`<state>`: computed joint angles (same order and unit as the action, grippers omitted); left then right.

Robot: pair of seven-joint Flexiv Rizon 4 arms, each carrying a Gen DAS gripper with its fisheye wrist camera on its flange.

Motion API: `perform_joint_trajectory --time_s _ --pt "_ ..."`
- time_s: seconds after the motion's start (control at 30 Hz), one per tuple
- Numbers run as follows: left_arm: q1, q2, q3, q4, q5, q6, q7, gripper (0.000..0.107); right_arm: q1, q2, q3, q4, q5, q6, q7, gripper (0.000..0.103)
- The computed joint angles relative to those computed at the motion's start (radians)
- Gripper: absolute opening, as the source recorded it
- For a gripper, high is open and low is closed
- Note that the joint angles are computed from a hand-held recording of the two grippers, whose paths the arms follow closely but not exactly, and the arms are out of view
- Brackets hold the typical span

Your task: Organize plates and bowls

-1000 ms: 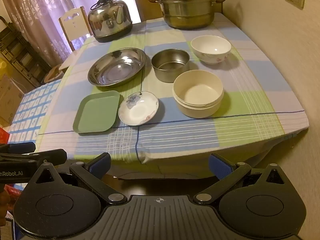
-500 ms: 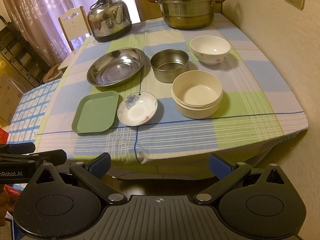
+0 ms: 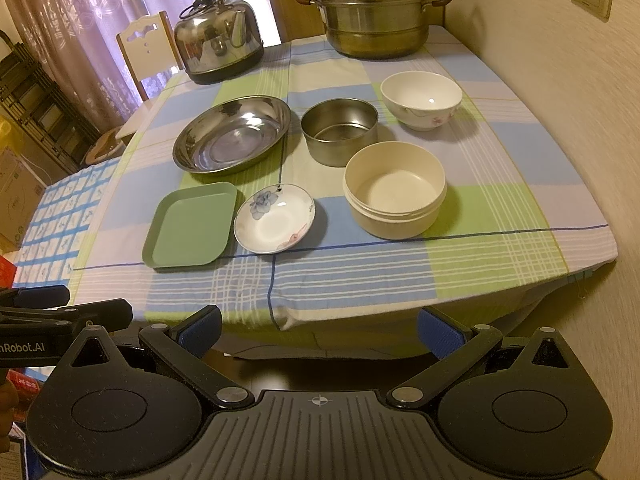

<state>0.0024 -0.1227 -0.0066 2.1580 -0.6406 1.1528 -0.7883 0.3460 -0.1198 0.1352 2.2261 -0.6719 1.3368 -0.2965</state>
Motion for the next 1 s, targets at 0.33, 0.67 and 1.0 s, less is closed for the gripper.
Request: perform_joint_trajectory --time_s 0.33,0.67,1.0 --pt "0.0 -0.003 0.0 -0.002 0.001 0.0 -0.001 0.102 -0.001 -0.002 0.0 -0.003 0.005 -0.001 -0.007 0.103" --pt "0.002 -0.005 -0.001 -0.005 0.003 -0.002 -0.003 0.102 -0.001 -0.004 -0.001 -0.006 0.01 -0.002 -0.012 0.103" --pt "0.003 -0.007 -0.001 -0.006 0.004 -0.003 -0.002 0.102 0.0 -0.007 -0.002 -0.009 0.013 -0.003 -0.017 0.103"
